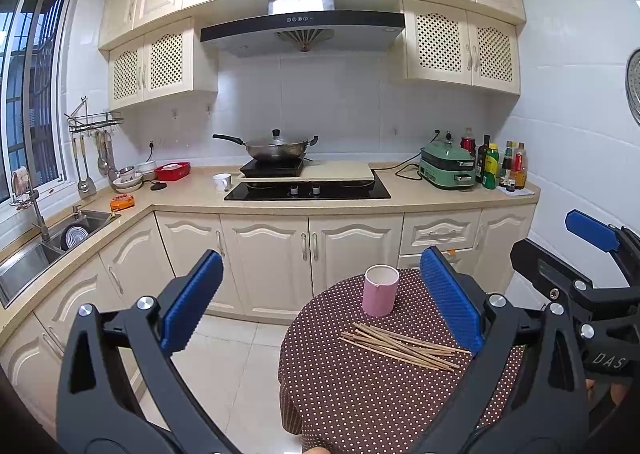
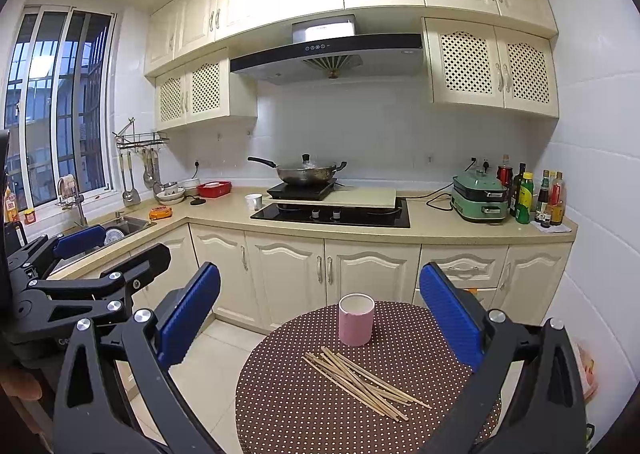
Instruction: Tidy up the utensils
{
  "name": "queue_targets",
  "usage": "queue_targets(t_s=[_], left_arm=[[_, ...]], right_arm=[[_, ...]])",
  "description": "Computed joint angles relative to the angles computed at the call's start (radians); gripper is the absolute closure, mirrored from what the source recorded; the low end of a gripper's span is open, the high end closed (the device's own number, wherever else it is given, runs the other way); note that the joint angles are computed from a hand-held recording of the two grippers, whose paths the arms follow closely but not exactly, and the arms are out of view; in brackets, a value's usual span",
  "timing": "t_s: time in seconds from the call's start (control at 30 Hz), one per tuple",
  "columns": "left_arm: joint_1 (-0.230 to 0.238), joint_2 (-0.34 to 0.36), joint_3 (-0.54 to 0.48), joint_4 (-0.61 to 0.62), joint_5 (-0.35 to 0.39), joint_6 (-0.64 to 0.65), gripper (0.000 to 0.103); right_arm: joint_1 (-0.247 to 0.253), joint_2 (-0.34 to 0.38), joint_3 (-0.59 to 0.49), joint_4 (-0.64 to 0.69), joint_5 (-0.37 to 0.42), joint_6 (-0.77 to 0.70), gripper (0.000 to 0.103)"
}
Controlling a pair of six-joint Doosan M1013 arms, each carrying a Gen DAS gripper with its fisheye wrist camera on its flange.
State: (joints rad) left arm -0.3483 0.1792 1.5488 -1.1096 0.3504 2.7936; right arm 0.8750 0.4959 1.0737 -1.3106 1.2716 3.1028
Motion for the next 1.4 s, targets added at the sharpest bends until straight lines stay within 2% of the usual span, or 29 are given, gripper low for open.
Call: queue_targets(t_s=[0.37, 0.63, 0.73, 0.97, 1.13, 1.27, 1.4], left_arm=[[-0.001, 0.02, -0.011, -0.014, -0.025, 0.02, 0.006], [-0.015, 0.05, -0.039, 0.095, -0.035, -0.089, 0.006], [-0.029, 0.068, -0.057, 0.187, -0.042, -0.178, 0.006], [-0.077, 0.121, -0.11, 0.511, -0.05, -0.507, 0.006], [-0.107, 0.177, -0.167, 0.728, -0.006, -0.735, 0.006], [-0.123, 0.228, -0.221, 0.842, 0.067, -0.865, 0.006], [-0.135, 0.309, -0.313, 0.947, 0.233, -1.025, 0.006]], right_arm=[[-0.013, 0.011, -0.013, 0.02, -0.009, -0.03, 0.007], [-0.042, -0.004, 0.023, 0.045, -0.06, -0.012, 0.007], [-0.062, -0.019, 0.052, 0.06, -0.107, 0.001, 0.007], [-0.115, -0.046, 0.106, 0.129, -0.181, -0.002, 0.007], [-0.168, -0.071, 0.158, 0.207, -0.282, -0.025, 0.007], [-0.205, -0.072, 0.182, 0.279, -0.323, -0.055, 0.007], [-0.243, -0.066, 0.201, 0.386, -0.357, -0.117, 0.008]])
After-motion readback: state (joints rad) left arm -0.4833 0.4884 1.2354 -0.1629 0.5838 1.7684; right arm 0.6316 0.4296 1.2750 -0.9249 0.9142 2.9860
